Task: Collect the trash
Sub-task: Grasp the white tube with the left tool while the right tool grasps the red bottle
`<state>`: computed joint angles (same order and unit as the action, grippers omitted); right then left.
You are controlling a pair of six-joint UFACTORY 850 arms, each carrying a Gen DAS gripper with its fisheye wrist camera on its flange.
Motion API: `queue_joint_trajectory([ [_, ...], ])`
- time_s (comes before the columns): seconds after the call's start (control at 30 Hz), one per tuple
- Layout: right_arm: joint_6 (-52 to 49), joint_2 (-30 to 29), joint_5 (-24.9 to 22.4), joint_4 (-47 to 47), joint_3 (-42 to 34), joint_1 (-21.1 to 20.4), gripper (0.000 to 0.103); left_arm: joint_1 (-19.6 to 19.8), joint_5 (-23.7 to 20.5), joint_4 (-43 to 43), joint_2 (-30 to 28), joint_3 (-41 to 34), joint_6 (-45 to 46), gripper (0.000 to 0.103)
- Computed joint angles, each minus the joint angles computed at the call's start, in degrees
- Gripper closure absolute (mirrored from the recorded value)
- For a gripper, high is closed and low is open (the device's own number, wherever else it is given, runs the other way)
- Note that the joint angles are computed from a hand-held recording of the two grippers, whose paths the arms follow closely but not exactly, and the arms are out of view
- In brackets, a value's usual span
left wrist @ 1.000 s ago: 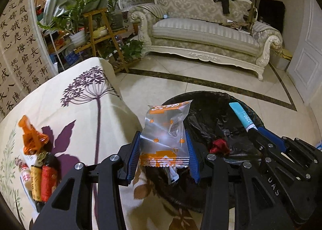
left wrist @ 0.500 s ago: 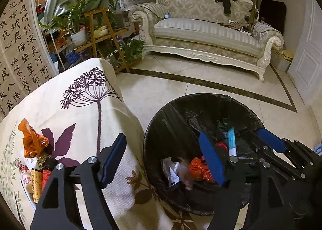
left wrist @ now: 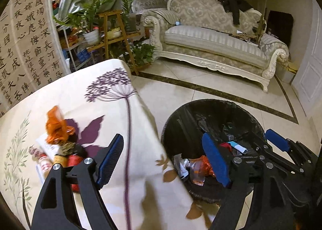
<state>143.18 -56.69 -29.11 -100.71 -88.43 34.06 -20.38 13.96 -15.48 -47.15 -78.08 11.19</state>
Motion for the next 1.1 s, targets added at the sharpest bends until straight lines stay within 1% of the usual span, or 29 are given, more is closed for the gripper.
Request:
queue_joint_trajectory([
  [0.17, -0.92, -0.09, 0.66, -0.61, -1.11, 1.2, 0.056, 1.41, 1.68, 0.0, 2.48, 3.73, -1.54, 0.025],
  [0.37, -2.73, -0.57, 1.73, -1.14, -3.1, 2.8, 0.056, 3.45, 3.61, -3.84, 4.8, 7.89, 0.23, 0.025],
  [0.57, -5.35, -1.35, 2.9, -0.8, -5.37, 4.4, 0.056, 6.3, 4.44, -6.91, 6.45, 11.49, 0.62, 0.025],
  [0.63, -6.44, -1.82, 3.4, -0.26, -6.31, 4.91, 0.056, 7.16, 4.75, -8.99, 6.75, 12.48, 2.03, 0.025],
  [0.83, -8.4, -2.76, 4.88, 0.0, -8.28, 6.03, 0.056, 9.14, 4.66, -11.58, 7.0, 14.63, 3.12, 0.025],
  [1.1, -10.41, -3.43, 5.6, 0.88, -9.61, 6.9, 0.055, 10.07, 2.23, -15.85, 5.45, 13.41, 6.74, 0.025],
])
